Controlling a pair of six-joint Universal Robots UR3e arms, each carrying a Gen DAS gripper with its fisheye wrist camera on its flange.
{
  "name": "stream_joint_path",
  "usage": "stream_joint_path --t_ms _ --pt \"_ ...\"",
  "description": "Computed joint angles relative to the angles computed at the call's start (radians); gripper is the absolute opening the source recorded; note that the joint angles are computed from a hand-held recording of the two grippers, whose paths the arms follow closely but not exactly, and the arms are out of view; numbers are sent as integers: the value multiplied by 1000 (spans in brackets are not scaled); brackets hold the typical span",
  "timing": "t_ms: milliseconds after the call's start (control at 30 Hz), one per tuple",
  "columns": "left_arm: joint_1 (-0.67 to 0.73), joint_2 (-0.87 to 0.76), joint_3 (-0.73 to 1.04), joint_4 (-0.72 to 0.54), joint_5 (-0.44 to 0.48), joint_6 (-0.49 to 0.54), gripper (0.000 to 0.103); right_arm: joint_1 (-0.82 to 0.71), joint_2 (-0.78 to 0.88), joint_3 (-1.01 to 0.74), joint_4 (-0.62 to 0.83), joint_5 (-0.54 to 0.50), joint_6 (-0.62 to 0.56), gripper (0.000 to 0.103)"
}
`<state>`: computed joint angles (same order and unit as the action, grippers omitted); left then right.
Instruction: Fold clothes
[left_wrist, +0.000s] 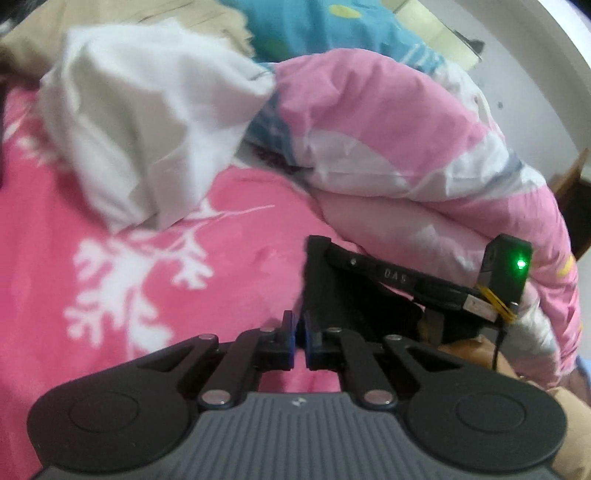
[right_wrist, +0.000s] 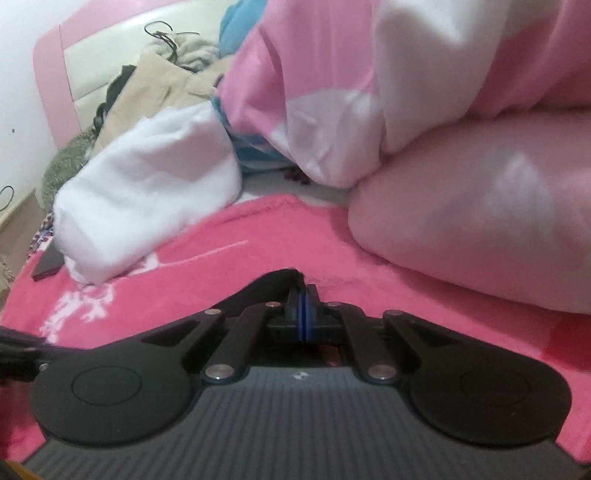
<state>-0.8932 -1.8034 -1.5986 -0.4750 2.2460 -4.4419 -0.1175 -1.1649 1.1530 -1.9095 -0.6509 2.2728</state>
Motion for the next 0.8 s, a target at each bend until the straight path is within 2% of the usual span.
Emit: stream_joint_path --t_ms 67,133,167,200,233,267,367,433,467,567,633,700,767,800 --pt "3 23 -46 40 -7 -19 7 -1 4 6 -64 8 54 2" --pt "7 42 -69 66 -14 -22 16 -23 -25 57 -176 21 115 4" --pt "8 47 -73 71 -10 -21 28 -42 -39 58 -172 37 124 5" --pt "6 50 -75 75 -3 -21 35 -63 -52 44 -129 58 119 6" --pt "9 51 -74 82 -7 -9 44 -84 -68 30 -81 76 106 6" --pt "16 49 -70 90 -19 9 47 -107 -92 15 -3 90 63 7" --pt "29 17 -13 39 -41 53 48 -193 -174 -88 409 108 -213 7" --pt "27 -23 49 -17 -33 82 48 -243 -230 -114 588 86 -370 7" --pt "26 -50 89 -49 -23 101 47 -259 -246 -112 609 66 -396 7" --pt "30 -126 217 -162 4 159 42 -277 -247 -98 560 1 -379 7" --pt "38 -174 307 -264 15 177 31 -264 -209 -101 489 -36 -334 7" --pt "46 -205 370 -342 21 182 11 -247 -171 -95 422 -59 -310 10" --pt "45 -213 383 -359 28 185 2 -231 -149 -67 349 -82 -291 23" --pt "41 -215 385 -364 35 182 1 -228 -135 -70 344 -92 -293 25"
